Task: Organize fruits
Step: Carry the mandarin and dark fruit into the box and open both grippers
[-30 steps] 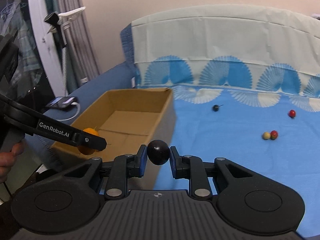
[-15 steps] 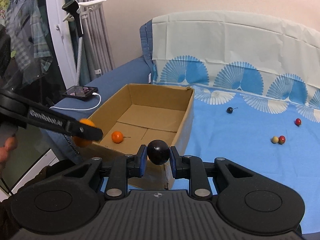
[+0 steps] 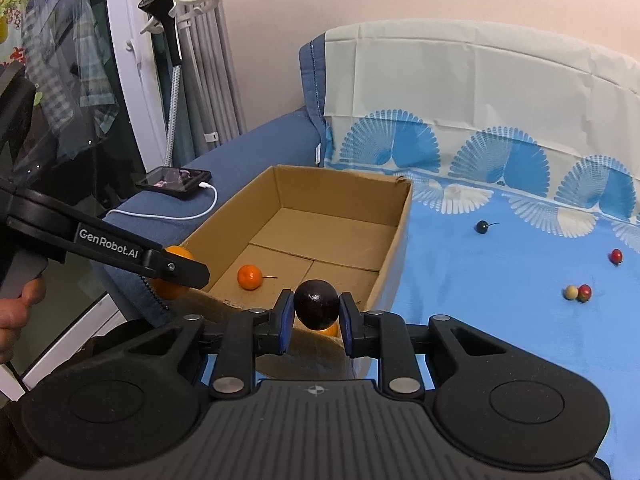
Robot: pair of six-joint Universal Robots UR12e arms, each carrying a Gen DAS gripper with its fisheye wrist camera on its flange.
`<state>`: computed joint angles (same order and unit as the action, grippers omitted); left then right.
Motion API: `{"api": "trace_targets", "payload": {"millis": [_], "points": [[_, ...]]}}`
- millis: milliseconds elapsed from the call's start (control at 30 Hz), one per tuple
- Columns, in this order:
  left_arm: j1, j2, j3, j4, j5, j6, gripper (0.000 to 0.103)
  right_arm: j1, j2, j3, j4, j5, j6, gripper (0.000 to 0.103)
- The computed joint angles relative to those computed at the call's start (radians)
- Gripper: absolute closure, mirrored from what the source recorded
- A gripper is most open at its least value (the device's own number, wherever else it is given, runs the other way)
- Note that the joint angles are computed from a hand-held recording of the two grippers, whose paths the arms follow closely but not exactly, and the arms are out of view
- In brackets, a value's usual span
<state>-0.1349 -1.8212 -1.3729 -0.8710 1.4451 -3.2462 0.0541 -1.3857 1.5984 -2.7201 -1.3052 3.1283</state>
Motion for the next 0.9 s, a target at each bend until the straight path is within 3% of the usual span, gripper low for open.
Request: {"api": "trace_targets", "payload": {"millis": [900], "points": [[0.033,-0.188,0.183,-0.101,0.073,0.013,0.064,0.042,0.197,-0.210,0.152,0.011,-0.089,0.078]]}}
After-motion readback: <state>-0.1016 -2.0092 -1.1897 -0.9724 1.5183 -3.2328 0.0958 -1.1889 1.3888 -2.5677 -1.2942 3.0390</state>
